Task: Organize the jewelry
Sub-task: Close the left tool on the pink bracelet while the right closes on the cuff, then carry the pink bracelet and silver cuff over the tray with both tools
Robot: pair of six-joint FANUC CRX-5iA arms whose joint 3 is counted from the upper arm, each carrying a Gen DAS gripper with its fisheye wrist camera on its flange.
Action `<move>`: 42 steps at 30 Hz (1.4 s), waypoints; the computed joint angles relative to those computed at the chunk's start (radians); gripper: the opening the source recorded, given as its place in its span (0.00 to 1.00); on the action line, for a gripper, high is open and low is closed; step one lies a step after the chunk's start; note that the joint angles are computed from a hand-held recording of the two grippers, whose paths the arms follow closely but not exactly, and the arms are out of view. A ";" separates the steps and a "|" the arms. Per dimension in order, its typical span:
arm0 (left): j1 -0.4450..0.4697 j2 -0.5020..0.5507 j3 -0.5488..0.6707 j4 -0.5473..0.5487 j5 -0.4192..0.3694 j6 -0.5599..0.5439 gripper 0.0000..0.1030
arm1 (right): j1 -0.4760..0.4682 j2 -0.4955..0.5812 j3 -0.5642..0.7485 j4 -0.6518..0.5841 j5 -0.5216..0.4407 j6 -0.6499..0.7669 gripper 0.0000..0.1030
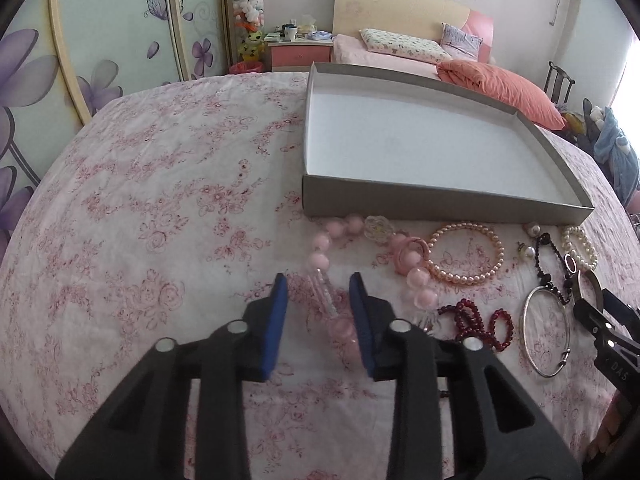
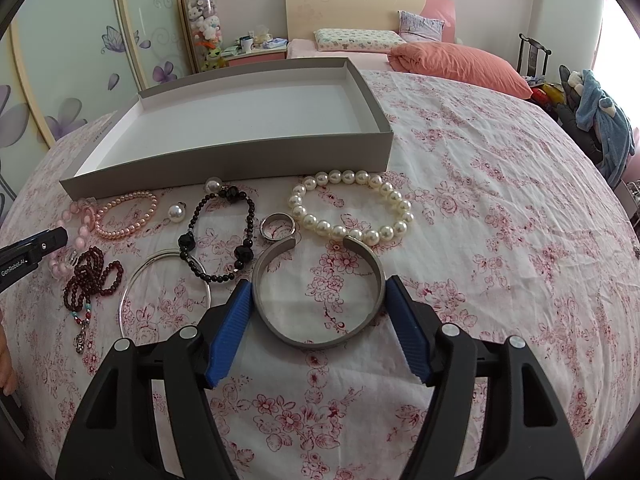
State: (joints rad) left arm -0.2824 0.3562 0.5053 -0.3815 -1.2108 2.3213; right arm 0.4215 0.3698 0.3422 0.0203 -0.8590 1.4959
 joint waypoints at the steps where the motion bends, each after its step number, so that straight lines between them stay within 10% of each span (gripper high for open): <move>1: -0.002 -0.001 -0.002 0.001 0.004 0.001 0.18 | -0.001 0.001 0.001 -0.002 0.001 0.000 0.66; 42: -0.025 -0.006 -0.017 -0.046 0.038 0.026 0.12 | -0.017 0.021 0.034 -0.043 -0.007 0.032 0.65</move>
